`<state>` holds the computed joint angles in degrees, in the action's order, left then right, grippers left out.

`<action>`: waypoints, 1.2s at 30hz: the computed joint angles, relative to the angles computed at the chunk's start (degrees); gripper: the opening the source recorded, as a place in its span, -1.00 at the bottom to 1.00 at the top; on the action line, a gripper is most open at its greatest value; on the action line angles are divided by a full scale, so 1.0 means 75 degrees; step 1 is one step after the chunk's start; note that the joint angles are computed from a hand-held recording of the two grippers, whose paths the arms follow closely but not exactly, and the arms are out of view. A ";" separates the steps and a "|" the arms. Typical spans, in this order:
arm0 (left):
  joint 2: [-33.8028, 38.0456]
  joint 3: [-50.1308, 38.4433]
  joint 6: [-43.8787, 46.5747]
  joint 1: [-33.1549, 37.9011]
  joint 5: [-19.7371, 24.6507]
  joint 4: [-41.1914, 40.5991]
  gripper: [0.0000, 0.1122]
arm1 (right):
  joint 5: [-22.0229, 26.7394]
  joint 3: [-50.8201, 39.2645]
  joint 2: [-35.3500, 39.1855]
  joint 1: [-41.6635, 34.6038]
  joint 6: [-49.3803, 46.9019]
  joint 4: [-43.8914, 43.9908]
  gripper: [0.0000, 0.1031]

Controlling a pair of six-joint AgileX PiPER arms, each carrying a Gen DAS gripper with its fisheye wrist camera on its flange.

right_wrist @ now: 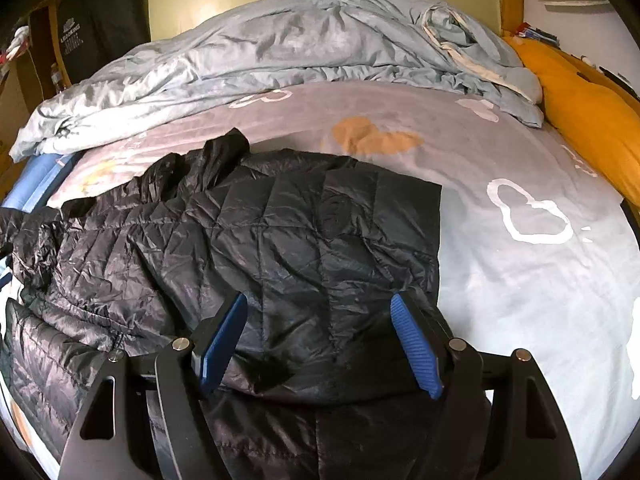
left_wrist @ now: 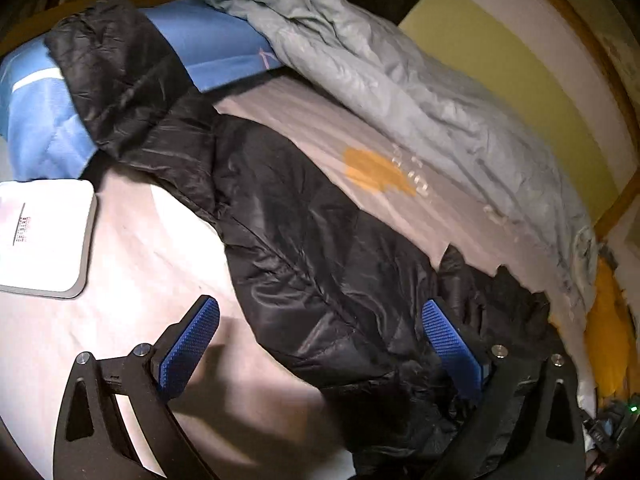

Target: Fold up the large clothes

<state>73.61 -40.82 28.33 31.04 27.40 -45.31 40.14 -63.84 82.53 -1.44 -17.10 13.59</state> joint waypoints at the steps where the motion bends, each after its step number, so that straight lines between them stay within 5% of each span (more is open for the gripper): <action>1: 0.0085 -0.0082 -0.0643 -0.0196 -0.0111 0.0634 0.62 | -0.0007 0.0007 0.0012 0.0021 -0.0014 -0.0018 0.48; 5: 0.0589 -0.0197 -0.0480 -0.0127 0.0098 0.0328 0.07 | -0.0034 0.0004 0.0037 0.0032 -0.0063 -0.0032 0.48; 7: 0.0691 -0.0153 0.0235 0.0075 0.0299 -0.0368 -0.63 | -0.0023 0.0001 0.0044 0.0034 -0.0052 -0.0007 0.48; 9: 0.0495 -0.0113 0.0735 0.0032 0.0437 -0.0636 -0.94 | -0.0017 0.0000 0.0049 0.0036 -0.0055 0.0001 0.48; 16: -0.1540 0.0256 -0.0999 -0.2099 -0.1154 0.1351 -0.94 | -0.0022 0.0025 0.0013 0.0040 -0.0019 0.0029 0.48; 21: -0.2272 0.0244 -0.4737 -0.4770 -0.1771 0.4930 -0.94 | 0.0000 0.0089 -0.0054 0.0055 0.0013 0.0060 0.48; 29: -0.0413 -0.0522 -1.0249 -0.7930 -0.0122 0.9847 -0.89 | 0.0098 0.0073 -0.0097 -0.0078 -0.0116 0.0214 0.48; 30: -0.0213 -0.0582 -1.0312 -0.7948 0.0005 0.9830 -0.80 | 0.0125 0.0062 -0.0092 -0.0119 -0.0160 0.0253 0.48; 34: -0.0398 -0.0510 -1.0208 -0.7714 0.0030 0.9310 0.12 | 0.0197 0.0013 -0.0080 -0.0312 -0.0349 0.0426 0.48; 36: -0.0909 -0.0437 -1.0496 -0.7693 0.0028 0.9708 0.15 | 0.0207 0.0010 -0.0093 -0.0357 -0.0377 0.0464 0.48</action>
<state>66.79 -44.10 -50.39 -26.65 27.60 27.50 41.69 -63.77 81.84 -4.11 -19.93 17.08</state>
